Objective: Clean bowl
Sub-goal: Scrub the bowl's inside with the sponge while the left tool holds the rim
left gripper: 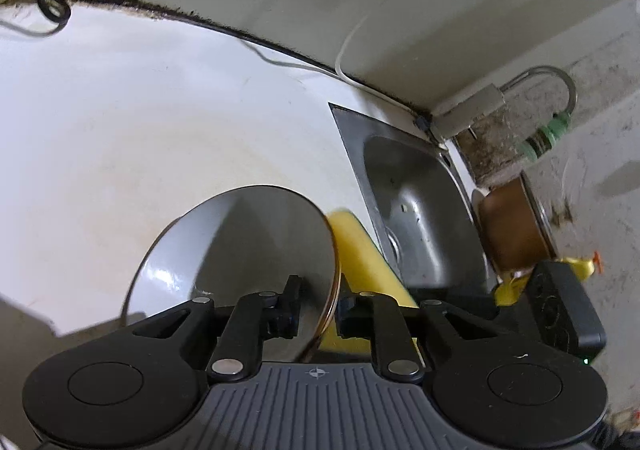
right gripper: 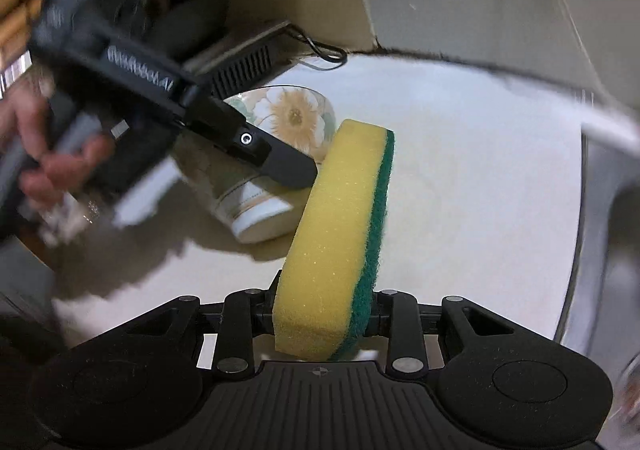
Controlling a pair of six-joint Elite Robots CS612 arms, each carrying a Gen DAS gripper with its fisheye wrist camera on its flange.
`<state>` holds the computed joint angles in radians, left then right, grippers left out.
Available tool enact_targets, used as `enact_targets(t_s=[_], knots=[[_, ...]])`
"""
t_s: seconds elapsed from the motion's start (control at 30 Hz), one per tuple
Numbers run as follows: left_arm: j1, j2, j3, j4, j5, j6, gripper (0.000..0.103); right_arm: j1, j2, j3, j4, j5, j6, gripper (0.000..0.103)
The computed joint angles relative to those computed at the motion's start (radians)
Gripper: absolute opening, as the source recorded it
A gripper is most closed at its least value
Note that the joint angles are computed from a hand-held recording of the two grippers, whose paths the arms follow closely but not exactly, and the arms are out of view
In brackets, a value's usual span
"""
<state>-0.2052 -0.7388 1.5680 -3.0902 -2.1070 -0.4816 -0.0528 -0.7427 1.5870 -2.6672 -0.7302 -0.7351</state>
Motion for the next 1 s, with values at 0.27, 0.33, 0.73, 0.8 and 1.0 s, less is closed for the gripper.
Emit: enact_targets(t_s=[0.27,0.33,0.73,0.8,1.0], knots=[[0.003,0.008,0.002,-0.037,0.001,-0.074,0.025,-0.054,-0.017,0.062,0.153,0.179,0.080,0.032],[0.002,0.009,0.001,-0.039,0.003,-0.083,0.025,-0.051,-0.011,0.056,0.171,0.176,0.119,0.032],[-0.008,-0.003,0.015,-0.025,0.049,-0.020,0.026,-0.069,-0.023,0.101,0.060,0.277,0.213,0.032],[-0.023,-0.017,0.026,-0.006,0.089,0.057,0.026,-0.076,-0.037,0.119,-0.049,0.239,0.241,0.032],[-0.087,-0.055,0.068,0.038,0.217,0.333,0.030,-0.019,-0.091,0.151,-0.405,-0.073,0.092,0.032]])
